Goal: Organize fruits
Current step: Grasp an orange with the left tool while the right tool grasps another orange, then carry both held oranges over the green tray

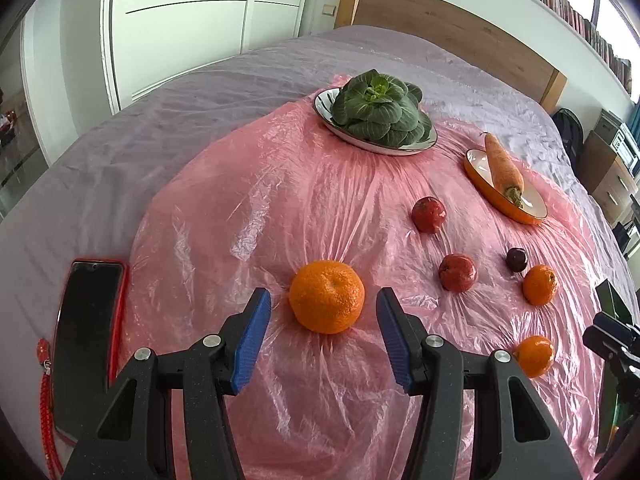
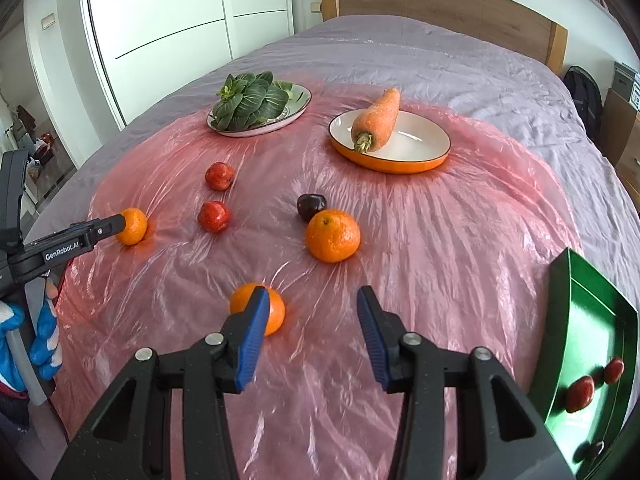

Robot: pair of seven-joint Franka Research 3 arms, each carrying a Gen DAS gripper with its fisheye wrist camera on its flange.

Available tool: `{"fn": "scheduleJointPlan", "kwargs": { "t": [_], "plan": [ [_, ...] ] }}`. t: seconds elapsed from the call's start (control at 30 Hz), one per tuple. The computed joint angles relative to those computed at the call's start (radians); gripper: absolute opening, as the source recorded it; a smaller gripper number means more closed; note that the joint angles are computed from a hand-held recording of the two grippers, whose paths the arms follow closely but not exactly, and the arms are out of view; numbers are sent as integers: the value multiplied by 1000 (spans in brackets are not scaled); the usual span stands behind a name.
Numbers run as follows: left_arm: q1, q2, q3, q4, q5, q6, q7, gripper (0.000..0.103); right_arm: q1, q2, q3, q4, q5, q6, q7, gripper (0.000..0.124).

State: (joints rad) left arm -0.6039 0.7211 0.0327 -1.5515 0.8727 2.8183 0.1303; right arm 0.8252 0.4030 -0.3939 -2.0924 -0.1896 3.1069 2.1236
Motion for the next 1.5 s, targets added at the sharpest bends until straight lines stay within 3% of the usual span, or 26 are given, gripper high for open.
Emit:
{"fn": "scheduleJointPlan", "kwargs": {
  "t": [0.27, 0.4, 0.5, 0.57, 0.83, 1.0, 1.17, 1.5],
  "plan": [
    [1, 84, -17, 103, -60, -72, 39, 49, -92, 141, 68, 146, 98, 29, -93, 80],
    [-13, 117, -9, 153, -72, -123, 56, 49, -81, 203, 51, 202, 143, 28, -132, 81],
    [-20, 125, -2, 158, -71, -128, 48, 49, -64, 243, 29, 234, 179, 33, -150, 91],
    [-26, 128, 4, 160, -64, -132, 42, 49, -72, 260, 37, 249, 206, 37, -165, 91],
    [-19, 127, 8, 146, -57, -92, 20, 49, -38, 321, -1, 308, 244, 8, -186, 91],
    [-23, 125, 20, 135, -46, -66, 0, 46, -100, 316, 66, 300, 275, 43, -220, 91],
    [-20, 121, 25, 125, -43, -41, -6, 40, -58, 327, 29, 285, 318, 74, -232, 82],
    [-39, 108, 44, 115, -14, -41, -29, 38, -113, 292, 107, 240, 430, 155, -336, 81]
  ]
}}
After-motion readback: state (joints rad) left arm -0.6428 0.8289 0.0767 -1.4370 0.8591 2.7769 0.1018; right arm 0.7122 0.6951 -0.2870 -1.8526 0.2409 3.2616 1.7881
